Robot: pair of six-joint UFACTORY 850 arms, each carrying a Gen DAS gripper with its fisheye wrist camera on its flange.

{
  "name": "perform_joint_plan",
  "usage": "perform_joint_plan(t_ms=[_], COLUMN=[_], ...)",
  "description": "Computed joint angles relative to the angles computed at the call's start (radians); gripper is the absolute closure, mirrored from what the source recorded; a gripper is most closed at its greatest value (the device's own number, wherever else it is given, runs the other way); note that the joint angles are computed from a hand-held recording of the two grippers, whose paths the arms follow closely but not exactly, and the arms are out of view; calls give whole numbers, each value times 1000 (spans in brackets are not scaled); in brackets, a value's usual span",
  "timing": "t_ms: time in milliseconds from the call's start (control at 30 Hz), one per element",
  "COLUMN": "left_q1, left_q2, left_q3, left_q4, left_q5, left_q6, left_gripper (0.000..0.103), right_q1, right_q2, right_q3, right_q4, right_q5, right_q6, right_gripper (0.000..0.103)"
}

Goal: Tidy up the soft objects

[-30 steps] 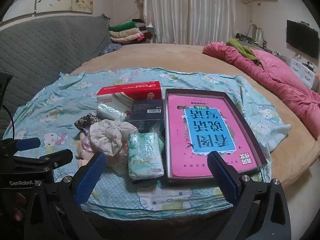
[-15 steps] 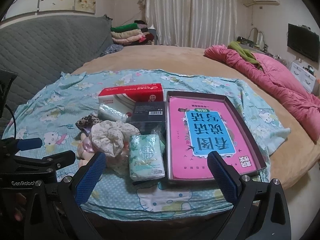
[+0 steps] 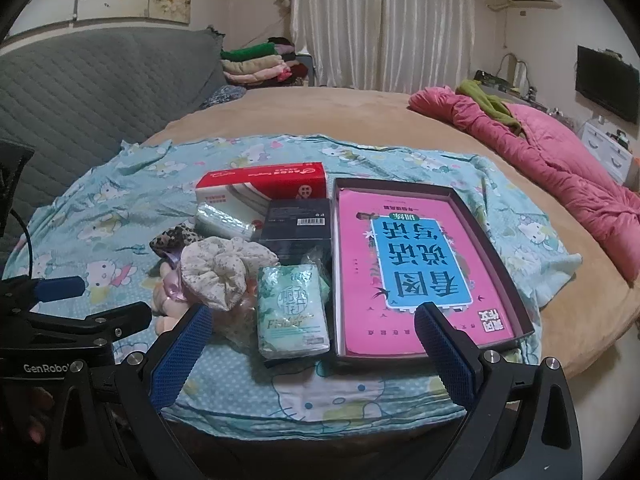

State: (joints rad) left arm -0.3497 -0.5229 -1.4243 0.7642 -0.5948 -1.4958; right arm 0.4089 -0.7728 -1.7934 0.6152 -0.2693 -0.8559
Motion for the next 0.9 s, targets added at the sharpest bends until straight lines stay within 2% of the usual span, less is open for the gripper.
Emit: perform_joint_plan(t_ms=[300, 500, 800, 900], left_q1=[5, 21, 53, 66], left_q2=[-1, -2, -11, -28], left_q3=[1, 14, 38, 28], left_q4=[-23, -75, -170, -236], left_q5=[15, 64, 130, 140], left_q6=[16, 48, 100, 165], left_gripper=[2, 2, 2, 2], right_q1=[-3, 1, 11, 12], right_q2=[-20, -43, -142, -182], right_q3=[-31, -62, -199, -259], right_q4=[-77, -120, -266, -317], right_q5=[-25, -49, -149, -204], right_q6=[102, 123, 246, 289], right_gripper=[2, 2, 2, 2])
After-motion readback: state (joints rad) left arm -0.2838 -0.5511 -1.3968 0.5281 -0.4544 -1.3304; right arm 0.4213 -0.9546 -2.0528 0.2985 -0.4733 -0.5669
